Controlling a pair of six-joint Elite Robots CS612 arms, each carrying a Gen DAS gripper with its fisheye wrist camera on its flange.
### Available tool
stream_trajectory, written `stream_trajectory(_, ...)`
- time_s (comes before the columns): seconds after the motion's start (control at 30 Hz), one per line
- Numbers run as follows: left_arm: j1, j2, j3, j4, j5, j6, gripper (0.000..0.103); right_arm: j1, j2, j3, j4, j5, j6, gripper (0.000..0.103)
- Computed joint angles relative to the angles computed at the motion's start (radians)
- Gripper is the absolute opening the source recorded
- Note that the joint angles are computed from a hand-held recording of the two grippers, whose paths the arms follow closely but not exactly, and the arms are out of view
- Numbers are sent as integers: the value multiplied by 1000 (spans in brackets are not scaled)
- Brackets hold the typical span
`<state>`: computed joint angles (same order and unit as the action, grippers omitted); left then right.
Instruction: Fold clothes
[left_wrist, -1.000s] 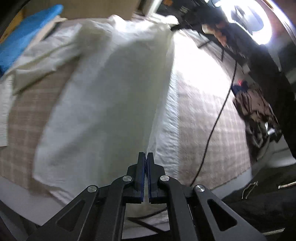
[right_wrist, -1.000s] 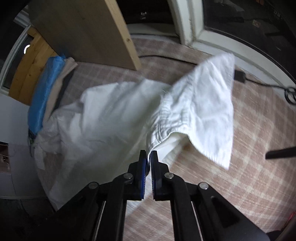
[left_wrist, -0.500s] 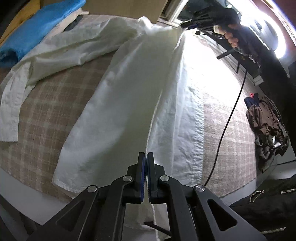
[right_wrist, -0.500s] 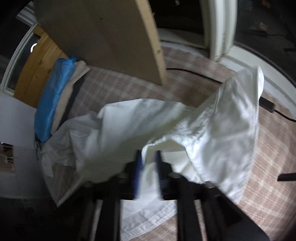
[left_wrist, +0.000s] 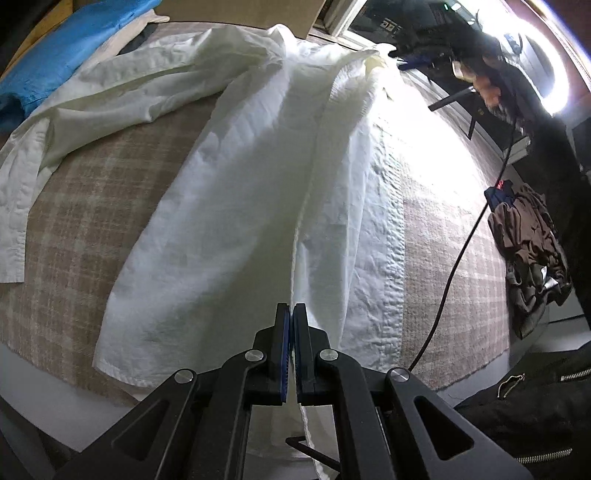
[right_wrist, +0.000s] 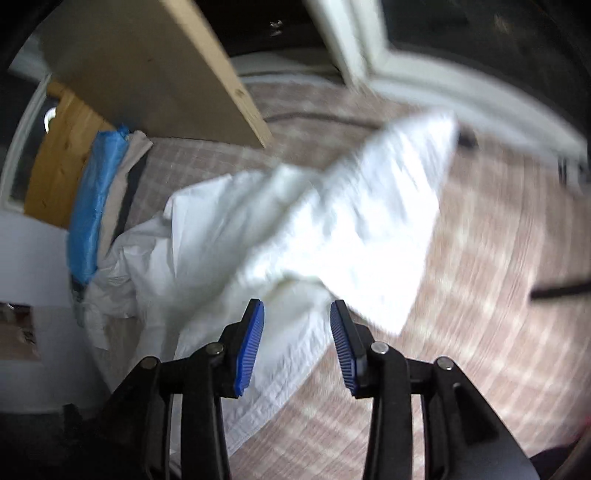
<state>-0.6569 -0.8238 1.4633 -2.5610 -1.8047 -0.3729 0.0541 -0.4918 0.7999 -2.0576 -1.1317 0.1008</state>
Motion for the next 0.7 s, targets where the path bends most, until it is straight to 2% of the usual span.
stream_trajectory(0.1, -5, -1, -2, 9, -2, 10, 2, -21, -14, 87, -107, 95, 95, 37)
stream_trajectory(0.17, -7, -4, -2, 16, 1, 14, 2, -29, -14, 119, -190, 131, 173, 37)
stream_trajectory(0.23, -9, -7, -1, 17, 4, 14, 2, -27, -12, 128, -249, 133, 213, 38)
stream_trajectory(0.37, -11, -16, 6, 24, 11, 27, 2, -9, 16, 71, -206, 78, 226, 39)
stream_trajectory(0.47, -13, -20, 10, 21, 6, 35, 2, -4, 40, 32, -170, 80, 248, 38)
stream_trajectory(0.5, -13, -21, 11, 18, 2, 38, 2, -2, 42, 30, -173, 73, 245, 23)
stream_trajectory(0.53, -13, -22, 12, 15, -2, 41, 2, 1, 41, 24, -158, 49, 228, 2)
stream_trajectory(0.63, -19, -22, 12, 3, -68, 68, 2, 10, 27, 18, -121, -35, 149, 3)
stream_trajectory(0.7, -24, -15, 7, -6, -137, 83, 2, 21, 17, 9, -96, -145, 100, 3)
